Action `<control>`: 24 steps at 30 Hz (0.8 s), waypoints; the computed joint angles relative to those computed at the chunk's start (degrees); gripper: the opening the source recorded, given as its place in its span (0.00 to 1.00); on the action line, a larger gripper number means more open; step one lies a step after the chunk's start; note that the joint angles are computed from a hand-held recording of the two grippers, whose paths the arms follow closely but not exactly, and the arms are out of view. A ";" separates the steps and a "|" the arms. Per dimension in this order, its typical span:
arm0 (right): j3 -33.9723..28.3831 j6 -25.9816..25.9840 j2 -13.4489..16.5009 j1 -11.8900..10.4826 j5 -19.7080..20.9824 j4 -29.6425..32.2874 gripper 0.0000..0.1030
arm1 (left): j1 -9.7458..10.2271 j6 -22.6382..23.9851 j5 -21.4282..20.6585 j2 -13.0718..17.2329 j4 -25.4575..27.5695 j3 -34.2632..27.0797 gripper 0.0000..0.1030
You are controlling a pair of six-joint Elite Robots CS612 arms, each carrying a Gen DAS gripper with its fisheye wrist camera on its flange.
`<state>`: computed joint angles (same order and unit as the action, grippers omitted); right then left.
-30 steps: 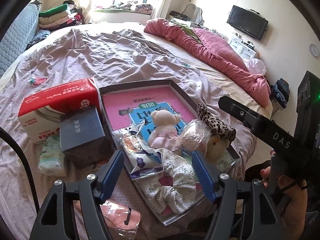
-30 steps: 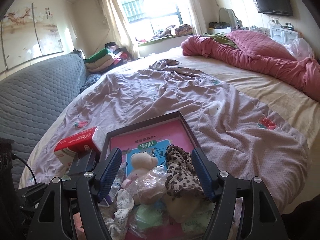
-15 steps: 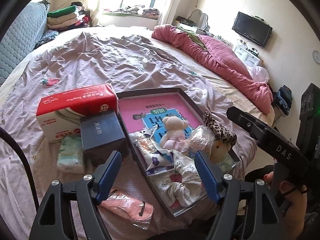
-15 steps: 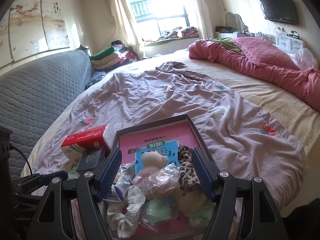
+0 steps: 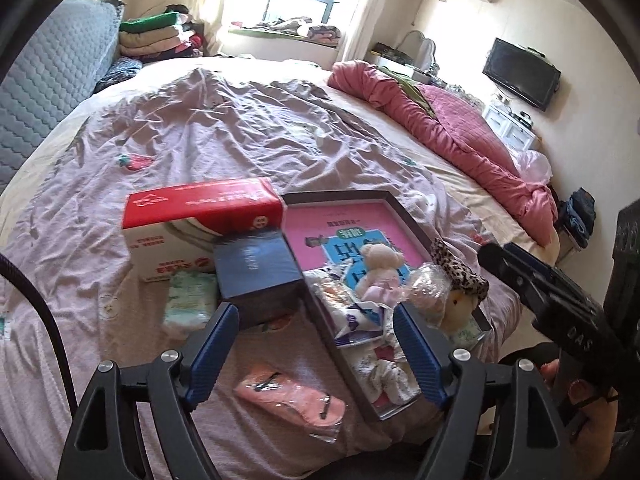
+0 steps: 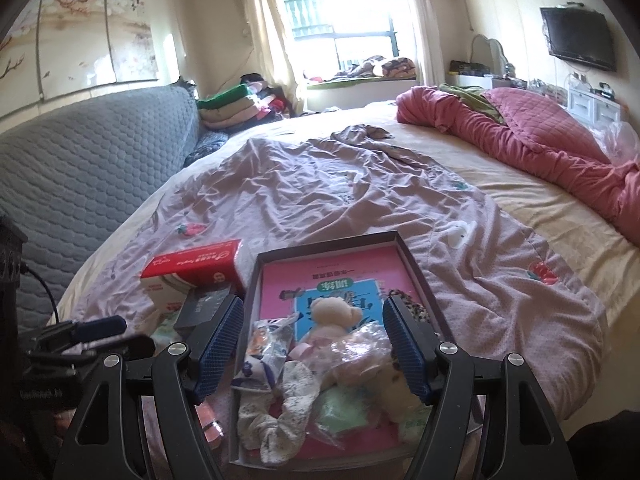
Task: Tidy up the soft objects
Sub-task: 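Withdraw both grippers from the tray toward the wet-wipe pack and pink eye mask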
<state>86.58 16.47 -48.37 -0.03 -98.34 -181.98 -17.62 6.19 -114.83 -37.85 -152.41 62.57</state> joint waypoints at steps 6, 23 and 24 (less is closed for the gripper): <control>-1.15 -3.43 0.28 0.95 1.24 1.58 0.76 | 1.26 -1.44 1.18 0.52 0.93 -1.57 0.77; -4.46 -8.67 2.09 3.02 4.37 5.34 0.77 | 4.18 -5.99 4.75 2.96 3.53 -5.80 0.77; -4.70 -9.00 2.25 3.18 4.64 5.72 0.77 | 4.24 -6.00 4.77 3.05 3.81 -5.91 0.77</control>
